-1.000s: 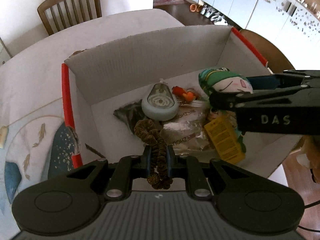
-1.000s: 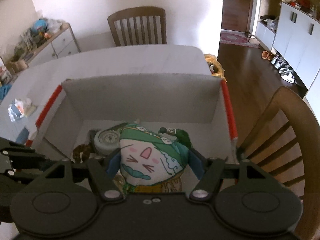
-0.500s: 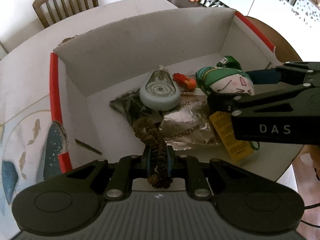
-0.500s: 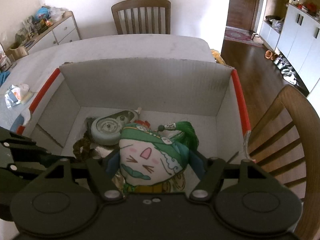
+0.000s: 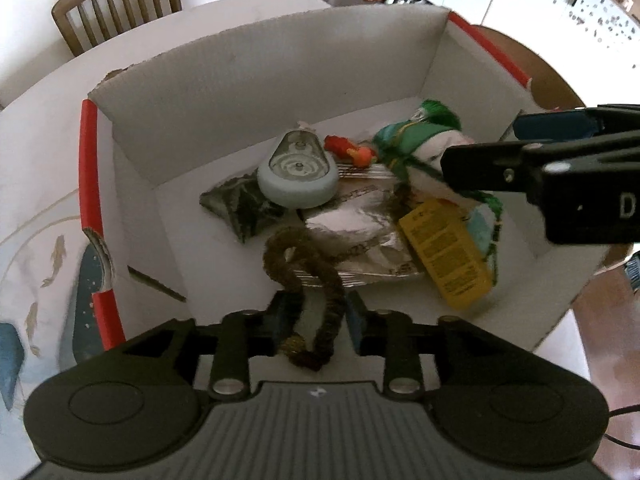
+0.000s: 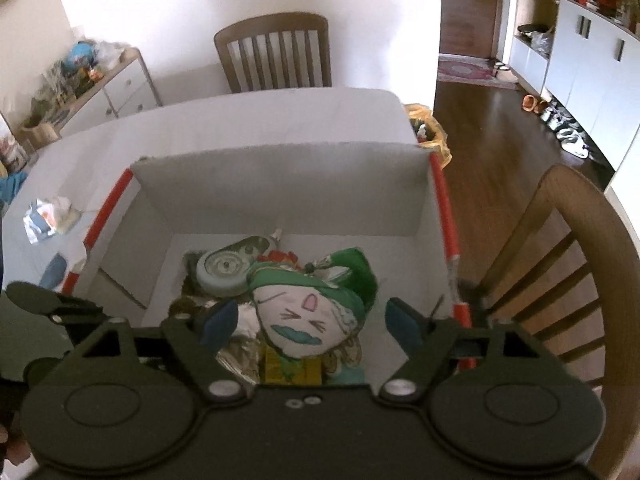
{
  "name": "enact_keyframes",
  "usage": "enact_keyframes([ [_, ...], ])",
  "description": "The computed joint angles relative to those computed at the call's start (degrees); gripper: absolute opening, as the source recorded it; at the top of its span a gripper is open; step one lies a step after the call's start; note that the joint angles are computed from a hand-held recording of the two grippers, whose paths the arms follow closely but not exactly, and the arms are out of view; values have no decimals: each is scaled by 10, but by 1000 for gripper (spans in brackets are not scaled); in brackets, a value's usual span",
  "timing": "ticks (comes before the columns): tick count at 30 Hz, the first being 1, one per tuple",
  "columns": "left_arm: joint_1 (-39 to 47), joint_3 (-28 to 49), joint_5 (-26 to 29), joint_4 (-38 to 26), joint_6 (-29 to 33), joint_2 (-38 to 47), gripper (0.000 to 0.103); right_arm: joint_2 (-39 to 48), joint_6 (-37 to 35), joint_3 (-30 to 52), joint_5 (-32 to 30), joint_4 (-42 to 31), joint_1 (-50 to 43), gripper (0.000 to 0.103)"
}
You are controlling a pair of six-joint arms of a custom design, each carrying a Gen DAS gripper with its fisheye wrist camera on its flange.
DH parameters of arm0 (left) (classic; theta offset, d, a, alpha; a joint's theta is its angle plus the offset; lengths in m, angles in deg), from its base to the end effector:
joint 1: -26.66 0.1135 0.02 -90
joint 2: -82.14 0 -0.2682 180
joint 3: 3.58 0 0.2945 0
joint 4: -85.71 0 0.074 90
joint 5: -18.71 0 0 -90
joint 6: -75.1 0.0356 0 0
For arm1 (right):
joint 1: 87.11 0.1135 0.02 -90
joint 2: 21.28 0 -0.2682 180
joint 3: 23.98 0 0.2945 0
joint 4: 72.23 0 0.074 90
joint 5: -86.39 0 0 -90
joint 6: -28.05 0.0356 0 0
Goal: Organize objects
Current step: 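Open both tools to drop the pouch and keychain into the shoebox, then withdraw both tools from the shoebox back toward the snack bag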
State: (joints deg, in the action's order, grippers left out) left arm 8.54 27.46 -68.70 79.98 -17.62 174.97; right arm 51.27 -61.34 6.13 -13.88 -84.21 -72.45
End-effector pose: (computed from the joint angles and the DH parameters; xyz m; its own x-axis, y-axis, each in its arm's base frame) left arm 0.2032 -0.0682 0.0206 -0.8927 0.2423 -0.3799 0.2851 0.9566 -0.0599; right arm 0.2116 0.0619 0.0819 -0.7905 -0.1960 -0.5803 -0.3410 0.9278 0.1512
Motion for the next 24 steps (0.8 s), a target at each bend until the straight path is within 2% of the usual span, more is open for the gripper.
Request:
enact_keyframes([
  [3,2,-19,12,5,-5,-35,50,-37,-3,-9,-11,-25,-12,81],
  [8,6,-49,29,-9,-5,-111,59,-106,0,-23,-30,-70,-26,82],
  [10,9,-66,38,-36,-2,-165,59,-140,0,-30,-35,-92,-32,82],
  [14,21,-94,49,-95,12,-275,59,-200,10,-34,-42,-132,-30,82],
  [18,68,-121,83,-198,45,-430,59,-240,32,-31,-16,-152,12,82],
  [21,144,-133,125,-289,96,-549,59,-258,65,-22,9,-164,57,83],
  [23,211,-131,165,-332,144,-589,60,-262,90,-15,32,-164,93,85],
  [24,254,-128,189,-351,176,-601,63,-261,103,-10,44,-164,111,85],
])
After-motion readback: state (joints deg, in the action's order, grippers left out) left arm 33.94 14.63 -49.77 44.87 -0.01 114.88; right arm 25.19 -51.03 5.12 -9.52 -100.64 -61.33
